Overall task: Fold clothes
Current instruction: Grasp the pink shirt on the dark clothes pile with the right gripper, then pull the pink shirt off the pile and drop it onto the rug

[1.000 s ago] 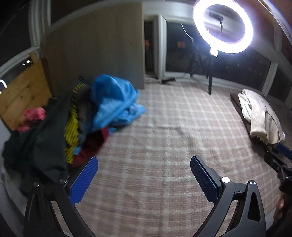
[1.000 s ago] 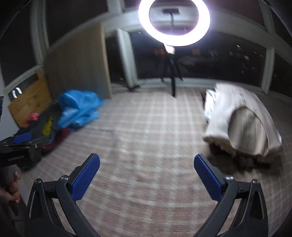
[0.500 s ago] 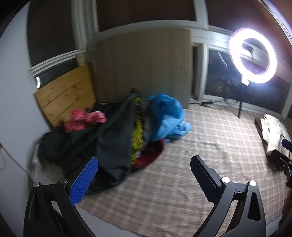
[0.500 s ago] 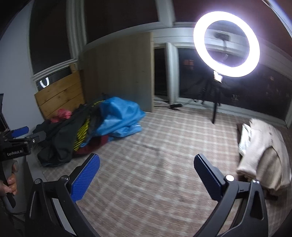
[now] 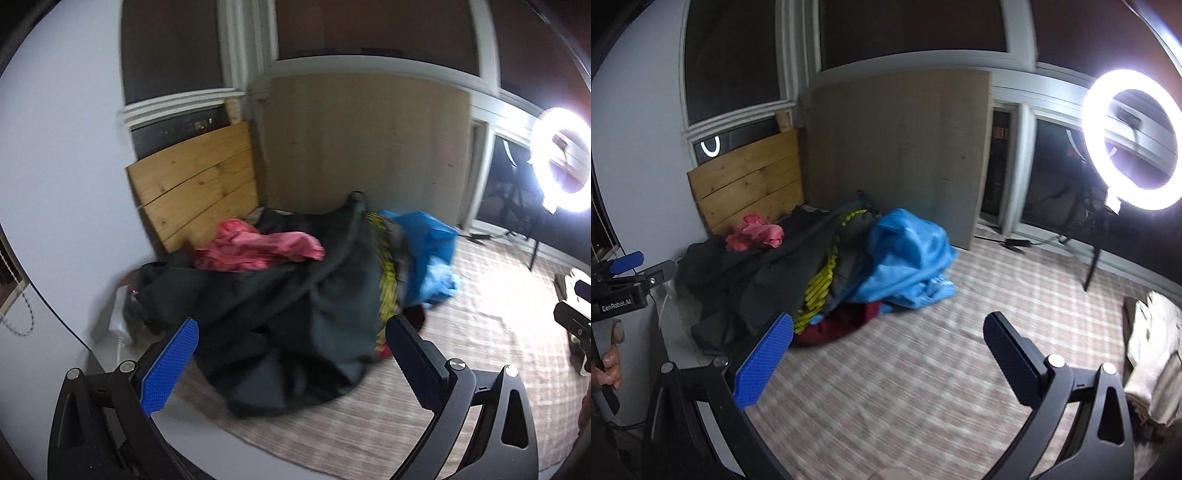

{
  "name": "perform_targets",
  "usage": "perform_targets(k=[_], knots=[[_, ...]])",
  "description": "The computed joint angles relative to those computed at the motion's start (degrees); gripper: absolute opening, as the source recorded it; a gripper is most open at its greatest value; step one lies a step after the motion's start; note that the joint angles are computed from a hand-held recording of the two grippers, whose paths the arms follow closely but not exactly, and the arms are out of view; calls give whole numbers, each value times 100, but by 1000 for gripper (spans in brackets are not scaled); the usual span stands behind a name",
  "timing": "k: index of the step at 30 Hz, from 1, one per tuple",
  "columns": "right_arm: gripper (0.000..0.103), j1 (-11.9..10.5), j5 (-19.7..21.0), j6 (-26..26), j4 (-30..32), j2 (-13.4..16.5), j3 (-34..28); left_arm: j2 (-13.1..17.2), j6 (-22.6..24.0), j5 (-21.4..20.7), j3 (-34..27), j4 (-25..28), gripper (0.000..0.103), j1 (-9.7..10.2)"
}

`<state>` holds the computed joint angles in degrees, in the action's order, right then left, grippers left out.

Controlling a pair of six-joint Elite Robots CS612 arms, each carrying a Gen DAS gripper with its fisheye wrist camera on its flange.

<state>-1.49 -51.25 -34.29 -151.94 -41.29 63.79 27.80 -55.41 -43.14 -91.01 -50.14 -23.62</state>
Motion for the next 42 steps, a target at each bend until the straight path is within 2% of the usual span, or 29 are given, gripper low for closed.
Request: perform_targets(k=[6, 10, 13, 17, 21, 23, 24, 25, 26, 27, 28, 30, 32, 35, 38, 39, 40, 42], knots=[[103, 392, -409, 238, -28, 237, -337, 176, -124, -73, -473, 328, 102, 413], [101, 658, -403, 442, -59, 528, -772, 253, -123, -1, -715, 485, 102, 683], [100, 862, -257, 453, 83, 726, -1105, 340, -45, -93, -883, 383, 102, 873], [99, 1191, -280, -33, 452, 992, -1537, 415, 96, -274, -981, 263, 102, 1028], [99, 1567, -777, -488, 917, 1407, -2209, 465, 264, -392, -1058, 249, 102, 1102], [90, 1697, -969, -654, 1342, 1624, -2609, 482, 306, -403, -1098, 303, 102, 1124], [73, 1761, -1063, -732, 1569, 1746, -2839, 490, 305, -408, -1119, 333, 102, 1135], [42, 1827, -1230, -879, 1981, 1886, -3135, 498, 302, -414, -1141, 362, 102, 1147], [26, 1872, -1376, -985, 2397, 2005, -3410, 506, 299, -419, -1163, 391, 102, 1159], [14, 1895, -1448, -1058, 2757, 2090, -3621, 514, 296, -425, -1184, 420, 102, 1172], [13, 1905, -1459, -1074, 2876, 2120, -3698, 519, 287, -425, -1199, 449, 102, 1183], [10, 1870, -1259, -1062, 2644, 1992, -3501, 521, 291, -410, -1209, 486, 102, 1207], [9, 1764, -788, -851, 2451, 1800, -3302, 511, 345, -387, -1192, 458, 102, 1228], [8, 1527, 125, -576, 2134, 1394, -2867, 500, 559, -405, -1138, 210, 102, 1248], [8, 1223, 694, -159, 992, 893, -2110, 474, 989, -501, -997, -228, 102, 1253], [8, 1066, 839, 157, 451, 730, -1841, 460, 1163, -547, -933, -394, 102, 1254], [8, 946, 861, 441, 66, 644, -1703, 448, 1333, -594, -864, -562, 102, 1248], [8, 662, 609, 1000, -567, 396, -1297, 428, 1817, -845, -708, -1033, 102, 1245]])
